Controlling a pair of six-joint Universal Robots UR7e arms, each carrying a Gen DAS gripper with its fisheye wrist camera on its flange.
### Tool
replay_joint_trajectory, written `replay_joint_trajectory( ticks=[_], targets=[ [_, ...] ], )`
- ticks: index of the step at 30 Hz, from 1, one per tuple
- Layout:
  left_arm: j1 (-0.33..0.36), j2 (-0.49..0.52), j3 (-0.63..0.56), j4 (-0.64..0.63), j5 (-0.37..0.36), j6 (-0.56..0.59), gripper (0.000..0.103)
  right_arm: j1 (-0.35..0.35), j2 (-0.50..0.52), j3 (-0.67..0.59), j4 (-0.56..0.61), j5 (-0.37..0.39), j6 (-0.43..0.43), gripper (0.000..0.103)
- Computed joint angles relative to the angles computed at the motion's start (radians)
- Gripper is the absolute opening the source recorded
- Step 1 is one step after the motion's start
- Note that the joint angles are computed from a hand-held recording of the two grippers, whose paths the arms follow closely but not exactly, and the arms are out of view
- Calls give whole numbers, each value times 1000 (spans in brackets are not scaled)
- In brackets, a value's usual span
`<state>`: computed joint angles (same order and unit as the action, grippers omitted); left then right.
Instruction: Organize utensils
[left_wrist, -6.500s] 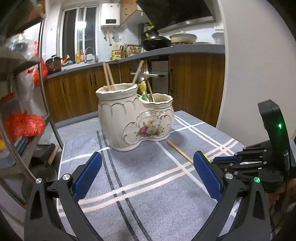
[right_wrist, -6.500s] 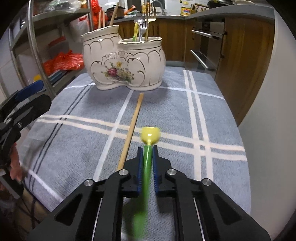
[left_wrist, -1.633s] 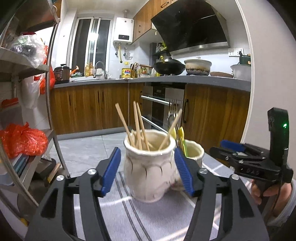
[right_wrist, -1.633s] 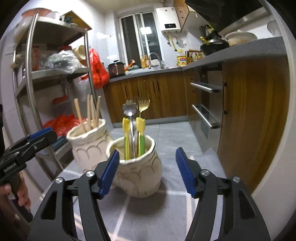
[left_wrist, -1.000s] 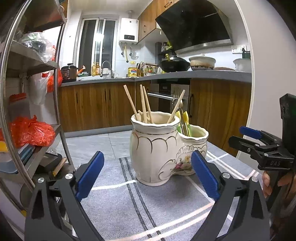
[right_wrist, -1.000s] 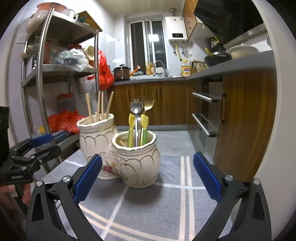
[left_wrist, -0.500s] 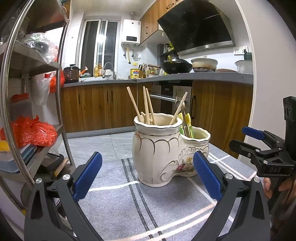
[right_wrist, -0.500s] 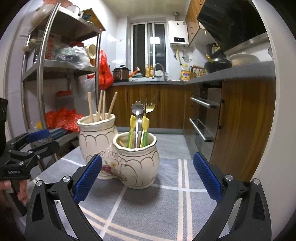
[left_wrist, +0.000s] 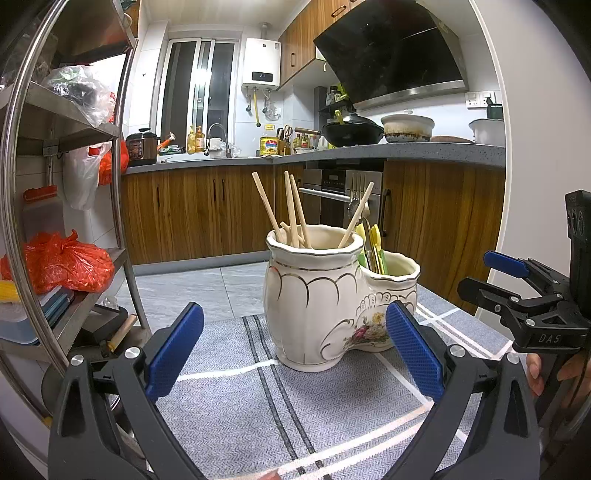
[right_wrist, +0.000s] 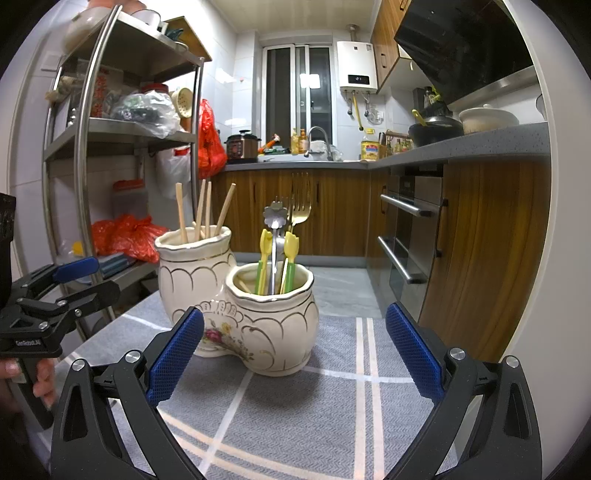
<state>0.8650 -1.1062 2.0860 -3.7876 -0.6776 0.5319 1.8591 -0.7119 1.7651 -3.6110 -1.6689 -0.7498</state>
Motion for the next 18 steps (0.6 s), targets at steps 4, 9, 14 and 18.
replay_joint_trajectory(
  ticks=[4, 9, 14, 18],
  targets=[
    [0, 0, 0, 1, 0, -3, 97, 0, 0, 0, 0, 0, 0, 98],
    [-1, 0, 0, -1, 2, -1, 97, 0, 0, 0, 0, -1, 1, 98],
    [-1, 1, -1, 0, 3, -2, 97, 0, 0, -1, 0, 0, 1, 98],
    [1, 0, 1, -4, 4, -2, 97, 0, 0, 0, 0, 0, 1, 98]
  ],
)
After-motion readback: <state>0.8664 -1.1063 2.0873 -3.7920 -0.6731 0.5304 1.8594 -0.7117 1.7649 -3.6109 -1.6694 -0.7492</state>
